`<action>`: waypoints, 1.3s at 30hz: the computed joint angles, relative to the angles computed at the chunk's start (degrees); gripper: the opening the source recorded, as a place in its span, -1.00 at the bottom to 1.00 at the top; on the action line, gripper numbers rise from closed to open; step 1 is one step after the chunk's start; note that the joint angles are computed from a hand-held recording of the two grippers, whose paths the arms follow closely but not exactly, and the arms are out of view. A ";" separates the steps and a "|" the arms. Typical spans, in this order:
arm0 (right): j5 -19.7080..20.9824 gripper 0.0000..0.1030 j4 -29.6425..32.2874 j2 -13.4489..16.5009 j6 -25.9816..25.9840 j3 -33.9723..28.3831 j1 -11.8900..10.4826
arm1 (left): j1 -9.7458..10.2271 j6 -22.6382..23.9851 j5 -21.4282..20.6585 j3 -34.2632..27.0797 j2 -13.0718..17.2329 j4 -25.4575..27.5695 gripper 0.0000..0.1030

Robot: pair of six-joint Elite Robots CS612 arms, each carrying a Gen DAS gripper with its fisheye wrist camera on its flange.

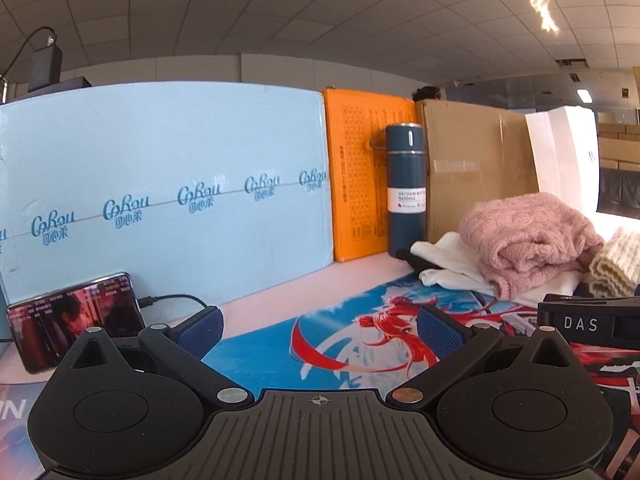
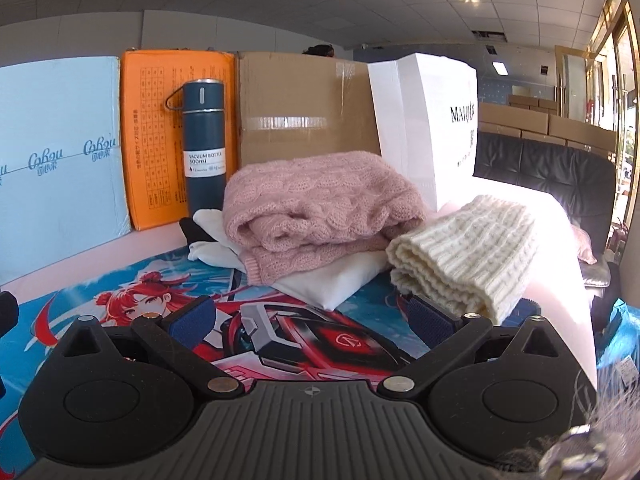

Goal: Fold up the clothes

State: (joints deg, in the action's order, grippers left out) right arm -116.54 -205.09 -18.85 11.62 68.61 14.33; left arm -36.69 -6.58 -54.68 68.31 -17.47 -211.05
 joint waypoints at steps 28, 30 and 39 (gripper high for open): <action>7.46 1.00 18.71 -2.20 4.23 -0.49 -1.54 | 1.83 -12.75 -4.77 -0.30 -3.20 27.45 1.00; 7.45 1.00 18.74 -2.22 4.26 -0.49 -1.53 | 2.01 -13.47 -5.58 -0.19 -3.26 27.45 1.00; 7.32 1.00 18.76 -2.20 4.30 -0.50 -1.50 | 2.18 -14.10 -6.30 -0.06 -3.34 27.37 1.00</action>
State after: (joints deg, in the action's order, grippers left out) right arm -109.22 -186.33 -21.05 15.92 68.11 12.83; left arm -34.51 -20.68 -60.98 68.25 -20.81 -183.67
